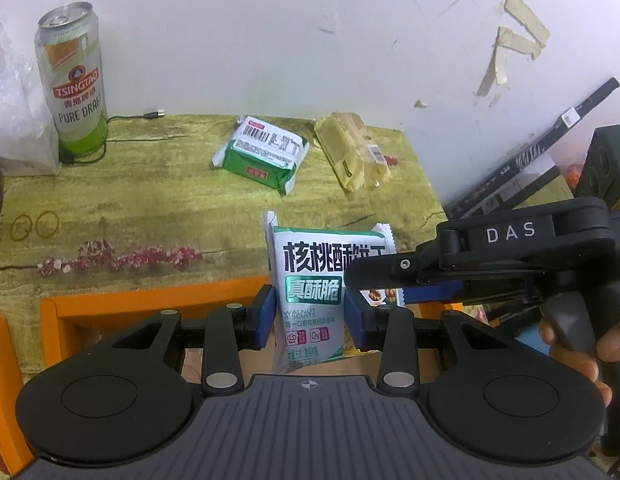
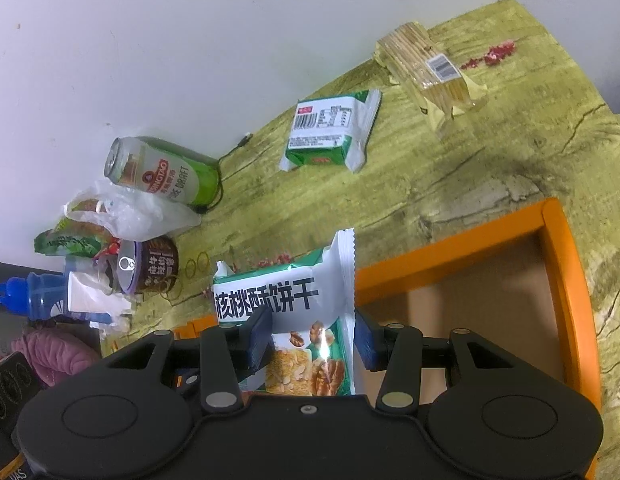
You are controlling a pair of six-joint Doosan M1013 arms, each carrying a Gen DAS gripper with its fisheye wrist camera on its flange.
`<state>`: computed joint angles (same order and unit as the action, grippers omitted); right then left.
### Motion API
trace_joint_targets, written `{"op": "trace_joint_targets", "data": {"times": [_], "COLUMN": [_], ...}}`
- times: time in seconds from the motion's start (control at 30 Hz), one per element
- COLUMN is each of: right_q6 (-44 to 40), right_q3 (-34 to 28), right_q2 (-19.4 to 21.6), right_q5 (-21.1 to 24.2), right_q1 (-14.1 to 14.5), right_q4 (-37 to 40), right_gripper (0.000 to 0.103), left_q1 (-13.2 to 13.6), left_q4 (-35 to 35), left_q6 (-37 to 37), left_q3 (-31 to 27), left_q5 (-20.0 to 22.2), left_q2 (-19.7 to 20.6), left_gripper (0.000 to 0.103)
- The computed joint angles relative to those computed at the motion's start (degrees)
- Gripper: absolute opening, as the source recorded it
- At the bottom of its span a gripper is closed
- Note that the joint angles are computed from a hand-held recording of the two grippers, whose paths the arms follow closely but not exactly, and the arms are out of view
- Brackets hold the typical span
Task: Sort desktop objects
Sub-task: 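Carry the walnut cookie pack with the left gripper over the orange tray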
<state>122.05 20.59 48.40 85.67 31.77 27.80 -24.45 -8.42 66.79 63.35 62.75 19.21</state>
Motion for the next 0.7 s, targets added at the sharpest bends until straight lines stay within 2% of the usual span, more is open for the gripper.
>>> {"op": "trace_joint_targets", "data": {"times": [0.7], "right_q6": [-0.8], "right_q3": [8.0], "right_q2": [-3.6], "right_q5": [-1.9], "right_q1": [0.0], "right_q4": [0.5], "right_gripper": [0.043], "left_q1": [-1.1], "left_q4": [-0.2], "left_q6": [-0.1], "left_q3": [2.2], "left_q5": [1.0], "left_q2": [-0.6], "left_gripper": [0.037]}}
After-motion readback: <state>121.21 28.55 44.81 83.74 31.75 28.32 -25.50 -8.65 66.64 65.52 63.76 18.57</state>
